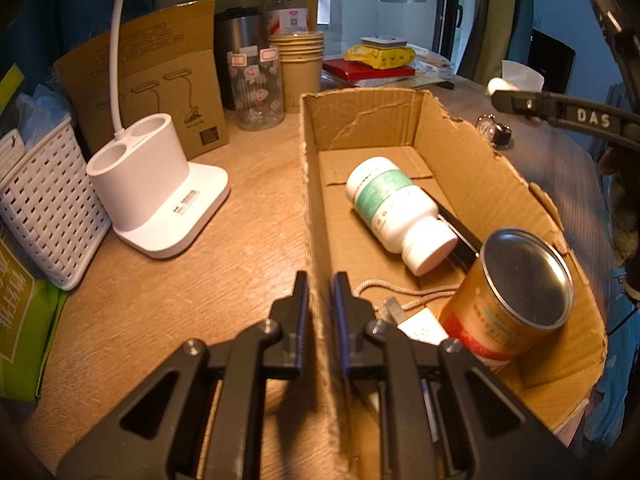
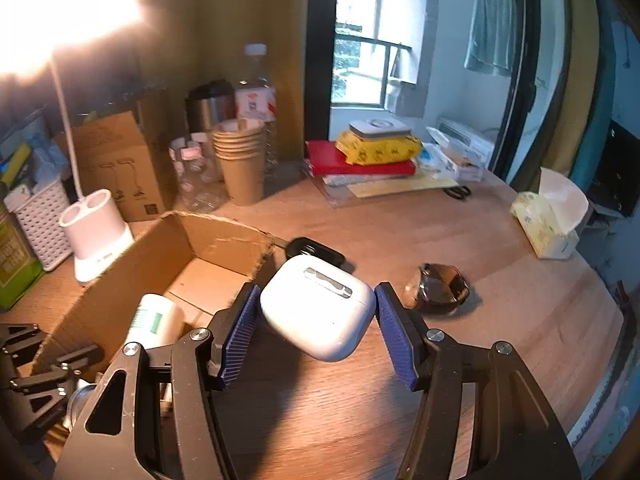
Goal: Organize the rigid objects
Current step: 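Carry the earbud case into the box and open the right tool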
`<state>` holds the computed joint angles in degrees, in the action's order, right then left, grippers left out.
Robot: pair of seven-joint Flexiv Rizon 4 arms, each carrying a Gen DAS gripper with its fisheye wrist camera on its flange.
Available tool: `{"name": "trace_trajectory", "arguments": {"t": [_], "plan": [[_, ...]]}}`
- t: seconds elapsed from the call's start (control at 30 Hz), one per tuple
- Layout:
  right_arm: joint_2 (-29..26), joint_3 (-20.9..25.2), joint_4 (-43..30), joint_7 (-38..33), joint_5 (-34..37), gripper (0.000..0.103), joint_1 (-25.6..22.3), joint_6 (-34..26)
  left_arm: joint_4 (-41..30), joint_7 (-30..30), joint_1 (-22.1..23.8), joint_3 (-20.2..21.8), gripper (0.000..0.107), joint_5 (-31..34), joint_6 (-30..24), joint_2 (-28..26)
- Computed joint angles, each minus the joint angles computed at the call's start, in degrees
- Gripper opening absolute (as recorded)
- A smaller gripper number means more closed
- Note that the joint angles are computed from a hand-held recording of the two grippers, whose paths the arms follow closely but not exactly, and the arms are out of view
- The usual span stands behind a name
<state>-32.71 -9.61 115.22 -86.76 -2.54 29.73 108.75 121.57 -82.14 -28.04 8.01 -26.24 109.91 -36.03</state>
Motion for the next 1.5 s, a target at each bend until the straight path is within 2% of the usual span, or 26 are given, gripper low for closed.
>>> {"name": "trace_trajectory", "arguments": {"t": [0.27,0.77,1.2,1.3,1.4,1.5], "plan": [[0.82,-2.63,1.50,-3.99,2.52,0.062,5.19,2.63,-0.07,-0.15,-0.15,0.11,0.014,0.05,-0.05,-0.05],[-0.87,0.54,-0.94,-6.91,0.03,0.062,5.18,0.18,-0.07,-0.24,-0.10,0.16,0.014,0.19,-0.10,-0.02],[-3.59,0.12,-3.05,-5.13,-4.27,0.062,4.74,-3.79,-0.09,-0.25,-0.19,0.23,0.014,0.18,-0.03,-0.09],[-4.22,-2.66,-2.78,-5.17,-4.17,0.062,7.19,-3.23,-0.05,-0.22,-0.31,0.29,0.014,0.11,0.10,-0.13],[-4.42,-2.66,-2.89,-5.26,-4.38,0.062,7.13,-3.13,0.01,-0.18,-0.29,0.25,0.014,0.05,0.12,-0.09],[-4.93,-5.83,-2.32,-6.16,-3.56,0.062,10.10,-2.28,0.01,-0.13,-0.22,0.19,0.014,0.04,0.14,-0.09]]}}
